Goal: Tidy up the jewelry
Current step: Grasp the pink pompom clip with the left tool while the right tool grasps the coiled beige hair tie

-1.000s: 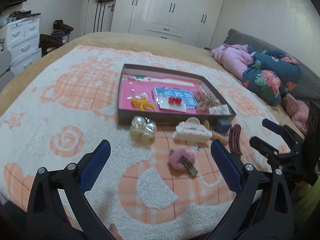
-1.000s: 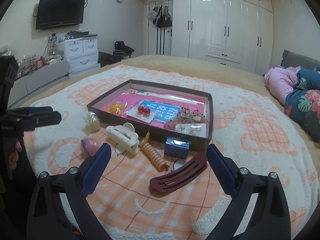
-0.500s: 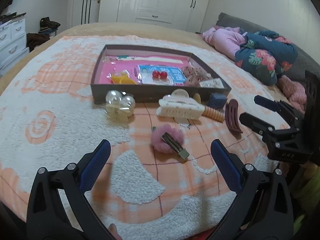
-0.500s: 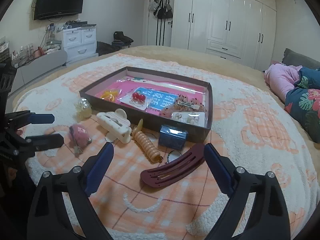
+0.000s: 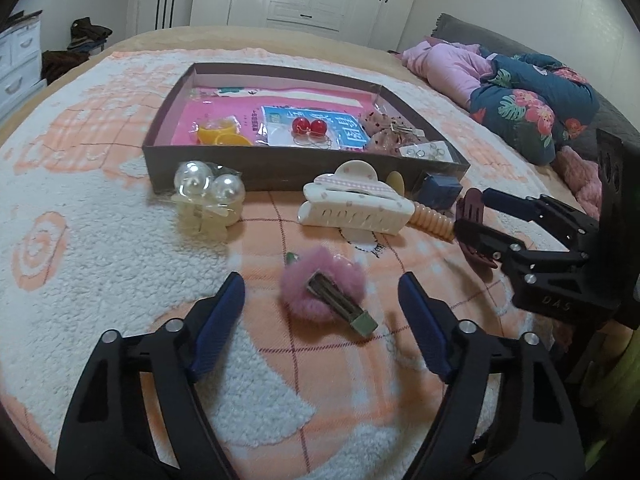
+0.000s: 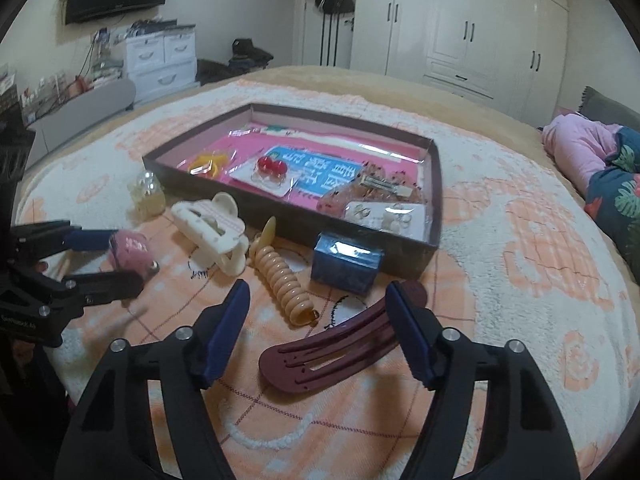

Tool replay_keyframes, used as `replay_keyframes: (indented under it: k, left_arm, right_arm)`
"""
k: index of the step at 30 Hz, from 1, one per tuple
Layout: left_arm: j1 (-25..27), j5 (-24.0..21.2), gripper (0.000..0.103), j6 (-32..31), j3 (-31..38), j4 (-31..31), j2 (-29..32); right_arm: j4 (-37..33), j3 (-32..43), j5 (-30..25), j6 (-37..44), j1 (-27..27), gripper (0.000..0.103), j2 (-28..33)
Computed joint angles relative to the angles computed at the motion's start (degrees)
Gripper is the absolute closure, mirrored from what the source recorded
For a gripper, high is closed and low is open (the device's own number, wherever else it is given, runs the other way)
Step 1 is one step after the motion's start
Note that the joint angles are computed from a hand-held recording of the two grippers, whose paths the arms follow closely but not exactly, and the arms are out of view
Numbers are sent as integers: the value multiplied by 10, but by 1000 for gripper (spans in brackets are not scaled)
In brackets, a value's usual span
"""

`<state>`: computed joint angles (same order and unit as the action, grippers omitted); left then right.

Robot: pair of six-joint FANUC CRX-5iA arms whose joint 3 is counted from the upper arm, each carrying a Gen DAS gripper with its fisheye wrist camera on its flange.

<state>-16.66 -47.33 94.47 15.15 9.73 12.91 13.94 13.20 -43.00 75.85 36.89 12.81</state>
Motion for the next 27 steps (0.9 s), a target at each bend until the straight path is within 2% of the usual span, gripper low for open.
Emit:
replay_keyframes:
  k: [3,5,6,12,19,22,27]
  left_arm:
    - [2,-8,49,-2,6,3,8]
    - [3,-6,68,-4,6,3,8]
    - [7,-4,71,-11,2,14,8]
    - [16,10,77,-34,-24,44,-4]
    - [16,17,78,-40,-35,49,-14]
    - [15,19,78,-40,-38,46,-16]
    - [15,21,78,-38,-39,40,-20]
  right_arm:
    - [-25,21,-17,26,-2,43,12]
    - [-43,39,-32,42,-6,46,23]
    - [-50,47,-37,47,-7,48,27]
    - [-75,88,-63,81,-9,58,57]
    - [-116,119,-77,128,-9,85,72]
    - [-122,109,-71,126,-7,86,65]
    - [-176,111,-81,126,-20,86,51]
